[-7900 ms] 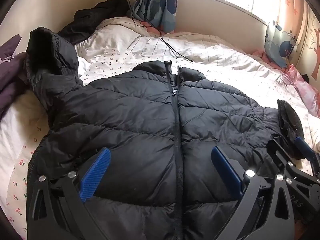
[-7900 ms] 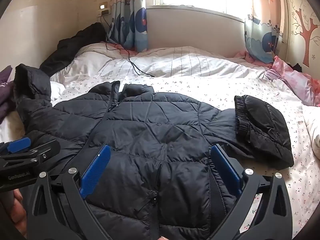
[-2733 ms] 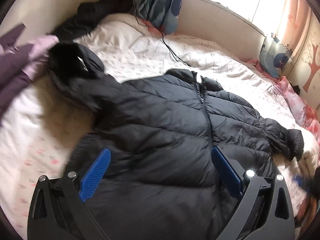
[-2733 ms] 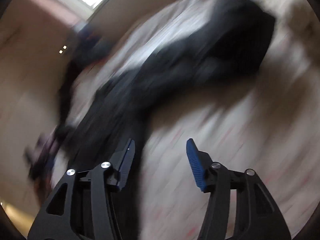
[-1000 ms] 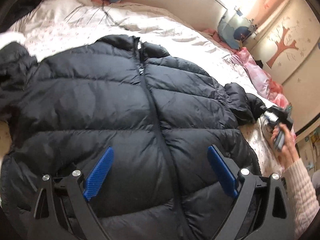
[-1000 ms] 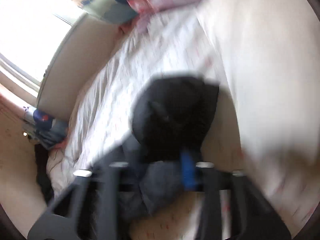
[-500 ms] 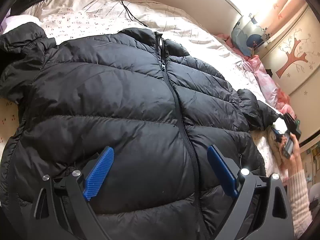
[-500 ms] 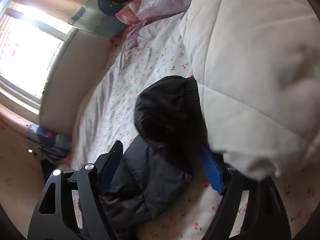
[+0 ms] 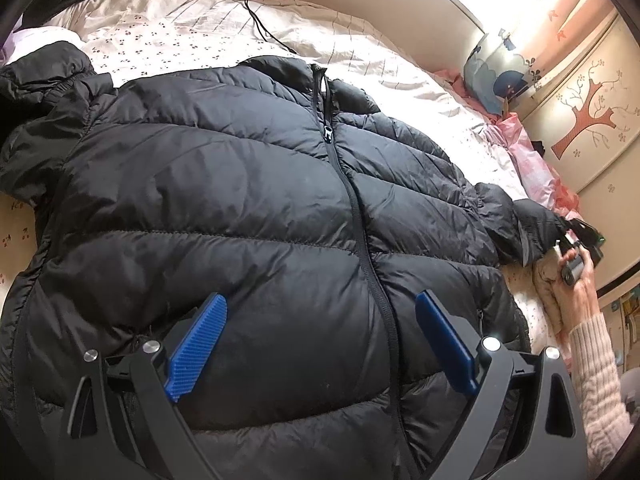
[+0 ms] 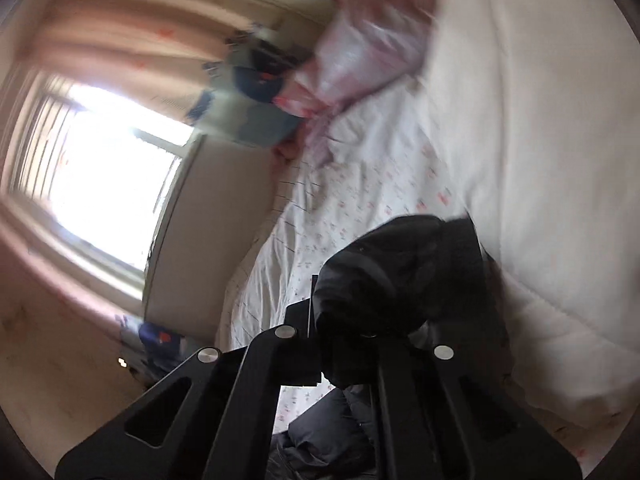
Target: Fold large clothes
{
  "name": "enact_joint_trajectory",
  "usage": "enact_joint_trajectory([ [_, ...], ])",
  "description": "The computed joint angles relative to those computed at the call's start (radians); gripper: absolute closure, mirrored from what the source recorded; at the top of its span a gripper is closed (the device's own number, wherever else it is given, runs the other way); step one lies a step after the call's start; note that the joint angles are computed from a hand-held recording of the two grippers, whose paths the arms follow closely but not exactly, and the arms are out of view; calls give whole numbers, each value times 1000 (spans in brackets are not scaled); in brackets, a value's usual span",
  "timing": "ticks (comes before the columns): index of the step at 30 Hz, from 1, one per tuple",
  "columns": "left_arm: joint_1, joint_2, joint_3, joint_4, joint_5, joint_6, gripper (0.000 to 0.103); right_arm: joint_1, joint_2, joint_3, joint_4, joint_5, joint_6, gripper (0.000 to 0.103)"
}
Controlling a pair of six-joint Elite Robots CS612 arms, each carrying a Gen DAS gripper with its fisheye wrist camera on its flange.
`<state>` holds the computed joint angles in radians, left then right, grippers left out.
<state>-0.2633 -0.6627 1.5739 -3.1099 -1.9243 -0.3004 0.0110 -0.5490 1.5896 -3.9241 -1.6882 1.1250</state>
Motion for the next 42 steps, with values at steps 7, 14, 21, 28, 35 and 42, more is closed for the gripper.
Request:
enact_joint_trajectory([
  [7,10,-17,24,-61,-16,-34,12,40,-103,33,91,-106,-290,99],
  [14,13,-59,77,-126,153,-29,12,157,-119,-111,181,-143,-596,99],
  [21,65,-82,113,-182,167,-92,12,294,-36,-378,330,-68,-801,99],
  [28,115,-104,146,-229,183,-155,11,416,143,-707,591,21,-903,99],
  [35,159,-113,161,-254,176,-232,9,500,389,-1106,1123,87,-980,67],
  [42,175,-105,156,-267,140,-271,9,491,417,-1144,1318,321,-948,19],
])
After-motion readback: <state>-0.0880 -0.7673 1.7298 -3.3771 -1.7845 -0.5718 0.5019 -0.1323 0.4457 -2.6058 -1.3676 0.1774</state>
